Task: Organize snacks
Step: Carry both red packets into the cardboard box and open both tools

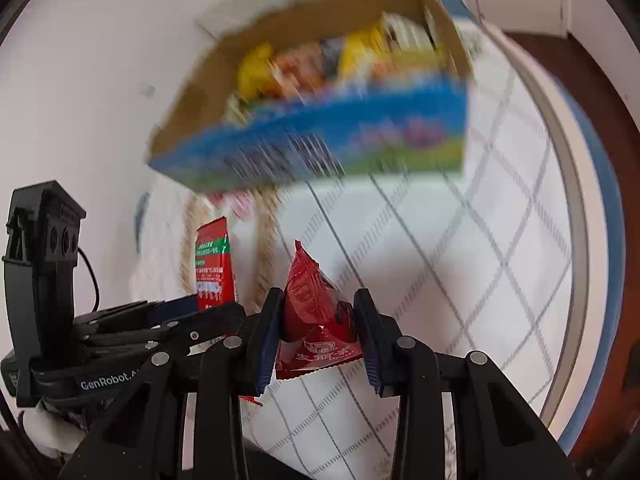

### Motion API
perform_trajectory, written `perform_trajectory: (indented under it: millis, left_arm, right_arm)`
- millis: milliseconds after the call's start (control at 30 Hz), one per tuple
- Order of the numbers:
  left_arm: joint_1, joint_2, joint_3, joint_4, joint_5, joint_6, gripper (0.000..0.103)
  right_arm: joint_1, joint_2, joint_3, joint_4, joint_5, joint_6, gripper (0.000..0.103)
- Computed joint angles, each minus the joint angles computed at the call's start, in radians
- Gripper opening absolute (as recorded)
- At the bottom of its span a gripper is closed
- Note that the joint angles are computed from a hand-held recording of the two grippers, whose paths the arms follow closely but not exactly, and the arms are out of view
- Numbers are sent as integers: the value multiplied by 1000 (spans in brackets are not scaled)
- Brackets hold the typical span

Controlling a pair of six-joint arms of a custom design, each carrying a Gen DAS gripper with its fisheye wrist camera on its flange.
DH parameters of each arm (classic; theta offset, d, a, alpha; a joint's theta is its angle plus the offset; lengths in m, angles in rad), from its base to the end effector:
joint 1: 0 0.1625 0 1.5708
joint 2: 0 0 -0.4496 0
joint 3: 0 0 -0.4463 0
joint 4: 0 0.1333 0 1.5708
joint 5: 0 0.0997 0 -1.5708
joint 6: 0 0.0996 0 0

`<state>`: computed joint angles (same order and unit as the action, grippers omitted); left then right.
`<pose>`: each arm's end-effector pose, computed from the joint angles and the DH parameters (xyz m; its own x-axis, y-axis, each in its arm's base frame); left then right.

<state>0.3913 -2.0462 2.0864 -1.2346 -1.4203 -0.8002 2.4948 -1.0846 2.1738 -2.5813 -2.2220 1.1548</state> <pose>-0.2177 -0.2502 0.4161 -0.8440 0.3968 -0.3609 0.3648 0.9179 0.1560 0.4509 -0.2491 0.0777 -0.9060 0.2814 0.3161 0.0822 0.8496 -0.5210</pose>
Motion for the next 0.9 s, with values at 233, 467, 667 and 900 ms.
perform_trajectory:
  millis: [233, 467, 667, 900]
  left_arm:
    - [67, 205, -180, -87, 175, 202, 45]
    - [189, 424, -303, -154, 399, 382, 45]
    - [295, 539, -338, -159, 447, 429, 48]
    - [371, 597, -342, -157, 429, 376, 74]
  right_arm:
    - [-58, -17, -124, 28, -108, -192, 38]
    - [-202, 14, -225, 76, -153, -301, 38]
    - [-293, 58, -278, 166, -144, -312, 39]
    - [-333, 79, -295, 236, -168, -269, 98]
